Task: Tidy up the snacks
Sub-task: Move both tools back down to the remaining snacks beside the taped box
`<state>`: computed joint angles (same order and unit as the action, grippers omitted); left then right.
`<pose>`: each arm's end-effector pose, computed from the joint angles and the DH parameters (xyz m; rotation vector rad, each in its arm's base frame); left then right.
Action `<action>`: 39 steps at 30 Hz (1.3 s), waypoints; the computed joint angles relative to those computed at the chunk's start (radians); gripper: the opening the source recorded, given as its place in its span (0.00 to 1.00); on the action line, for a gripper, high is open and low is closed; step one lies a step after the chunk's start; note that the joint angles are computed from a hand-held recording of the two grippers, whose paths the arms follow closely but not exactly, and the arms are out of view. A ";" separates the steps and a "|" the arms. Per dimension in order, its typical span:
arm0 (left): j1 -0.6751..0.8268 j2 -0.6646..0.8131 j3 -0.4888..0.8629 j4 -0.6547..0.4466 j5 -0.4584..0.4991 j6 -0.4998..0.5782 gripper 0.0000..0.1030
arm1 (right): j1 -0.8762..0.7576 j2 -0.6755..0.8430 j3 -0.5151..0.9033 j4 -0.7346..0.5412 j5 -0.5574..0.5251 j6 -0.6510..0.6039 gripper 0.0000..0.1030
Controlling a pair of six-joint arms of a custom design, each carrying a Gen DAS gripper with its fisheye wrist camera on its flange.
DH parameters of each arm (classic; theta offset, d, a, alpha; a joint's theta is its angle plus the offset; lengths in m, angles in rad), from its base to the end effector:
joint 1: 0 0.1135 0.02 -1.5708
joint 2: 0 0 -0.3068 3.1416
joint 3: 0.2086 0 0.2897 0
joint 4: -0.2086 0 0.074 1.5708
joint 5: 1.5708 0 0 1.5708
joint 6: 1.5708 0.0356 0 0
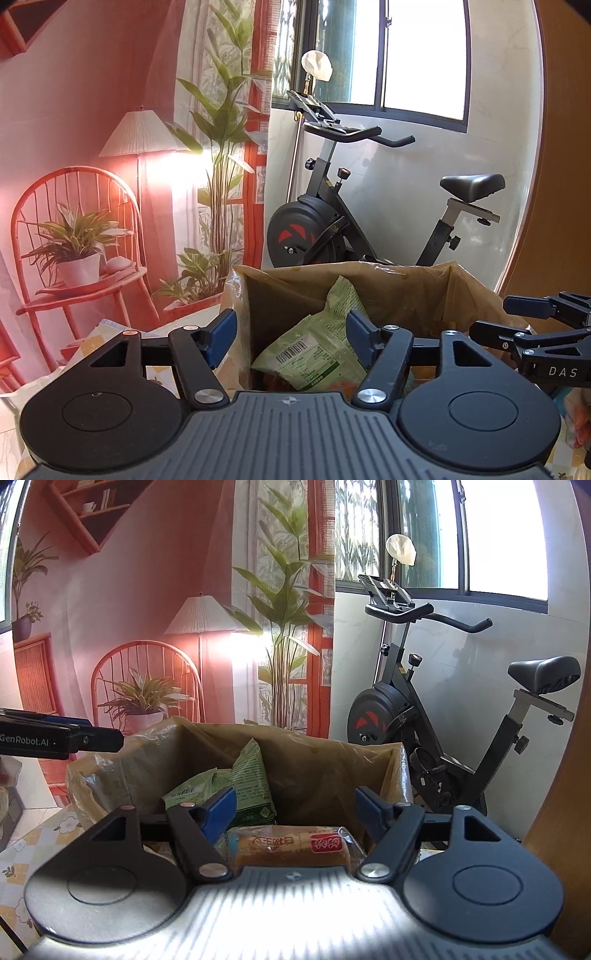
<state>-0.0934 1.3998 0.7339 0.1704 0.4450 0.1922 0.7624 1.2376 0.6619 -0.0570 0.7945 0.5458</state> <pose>0.3183 -0.0452 0.2375 0.5569 1.9594 -0.3967 0.2127 0.1680 0.2409 0.2019 1.9881 -0.0481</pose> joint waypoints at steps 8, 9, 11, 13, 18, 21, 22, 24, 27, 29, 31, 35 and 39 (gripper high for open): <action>0.127 -0.104 -0.096 -0.073 0.133 0.067 0.66 | 0.168 0.014 0.002 -0.089 0.118 0.151 0.71; 0.142 -0.115 -0.111 -0.081 0.147 0.080 0.66 | 0.193 0.018 0.000 -0.100 0.138 0.180 0.71; 0.172 -0.130 -0.136 -0.092 0.175 0.103 0.66 | 0.234 0.024 -0.004 -0.121 0.172 0.229 0.71; 0.203 -0.146 -0.169 -0.089 0.197 0.121 0.66 | 0.270 0.031 -0.008 -0.143 0.199 0.270 0.71; 0.255 -0.149 -0.225 -0.078 0.225 0.158 0.66 | 0.354 0.069 -0.011 -0.191 0.254 0.374 0.71; 0.270 -0.133 -0.251 -0.060 0.225 0.170 0.66 | 0.385 0.090 -0.021 -0.194 0.270 0.420 0.71; 0.271 -0.127 -0.258 -0.051 0.222 0.172 0.66 | 0.397 0.103 -0.024 -0.195 0.279 0.434 0.71; 0.275 -0.111 -0.275 -0.027 0.218 0.173 0.66 | 0.411 0.125 -0.032 -0.182 0.285 0.454 0.71; 0.279 -0.074 -0.294 0.014 0.212 0.174 0.66 | 0.423 0.164 -0.048 -0.161 0.284 0.485 0.71; 0.280 -0.049 -0.305 0.044 0.206 0.176 0.66 | 0.428 0.192 -0.057 -0.150 0.274 0.511 0.71; 0.285 -0.018 -0.311 0.060 0.206 0.184 0.66 | 0.433 0.223 -0.070 -0.134 0.264 0.541 0.71; 0.277 0.039 -0.314 0.103 0.187 0.181 0.65 | 0.434 0.277 -0.100 -0.084 0.244 0.589 0.71; 0.266 0.079 -0.321 0.134 0.166 0.176 0.65 | 0.427 0.338 -0.125 -0.020 0.220 0.617 0.71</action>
